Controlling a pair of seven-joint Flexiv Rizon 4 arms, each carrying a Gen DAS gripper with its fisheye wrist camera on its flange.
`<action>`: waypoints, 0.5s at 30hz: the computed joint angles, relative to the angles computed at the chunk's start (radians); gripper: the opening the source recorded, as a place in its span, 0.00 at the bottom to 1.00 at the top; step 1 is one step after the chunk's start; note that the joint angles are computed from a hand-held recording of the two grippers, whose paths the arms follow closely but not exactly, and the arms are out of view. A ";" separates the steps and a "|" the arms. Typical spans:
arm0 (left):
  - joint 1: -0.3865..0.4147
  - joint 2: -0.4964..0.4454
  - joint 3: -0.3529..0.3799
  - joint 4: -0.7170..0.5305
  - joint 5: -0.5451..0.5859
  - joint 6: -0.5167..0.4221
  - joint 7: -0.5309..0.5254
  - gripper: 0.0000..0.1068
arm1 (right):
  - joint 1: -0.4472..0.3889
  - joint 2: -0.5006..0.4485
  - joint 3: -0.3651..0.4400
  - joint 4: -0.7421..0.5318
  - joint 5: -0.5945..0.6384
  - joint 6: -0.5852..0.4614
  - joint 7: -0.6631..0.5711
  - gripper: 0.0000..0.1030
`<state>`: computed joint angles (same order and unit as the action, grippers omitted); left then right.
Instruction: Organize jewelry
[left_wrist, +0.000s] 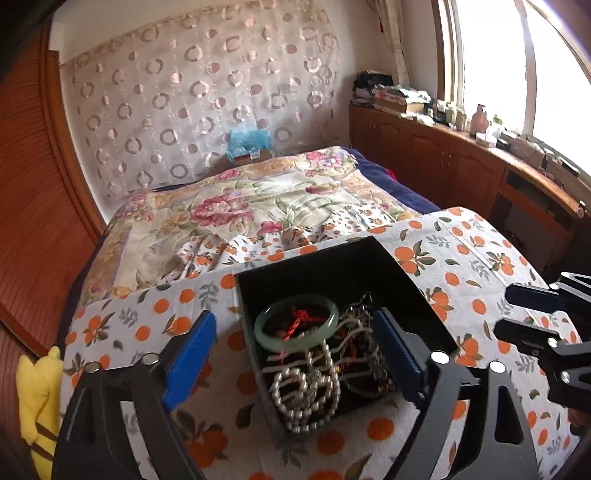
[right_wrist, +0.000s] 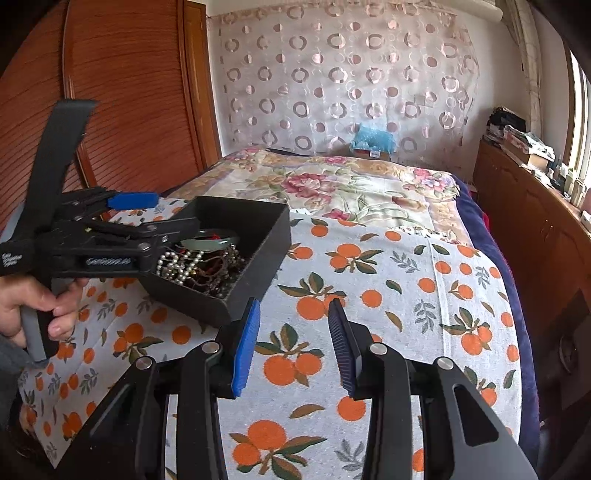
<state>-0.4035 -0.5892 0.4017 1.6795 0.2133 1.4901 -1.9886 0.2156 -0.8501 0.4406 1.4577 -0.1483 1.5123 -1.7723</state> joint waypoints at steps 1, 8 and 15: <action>-0.009 0.010 0.009 0.018 0.006 0.011 -0.011 0.80 | 0.004 0.003 -0.003 0.005 0.001 0.006 0.002 0.40; -0.151 0.064 0.166 0.141 0.043 0.109 -0.152 0.89 | 0.040 0.035 -0.041 0.070 -0.010 0.075 0.048 0.49; -0.312 0.090 0.322 0.248 -0.004 0.171 -0.173 0.89 | 0.073 0.077 -0.087 0.158 -0.050 0.153 0.132 0.64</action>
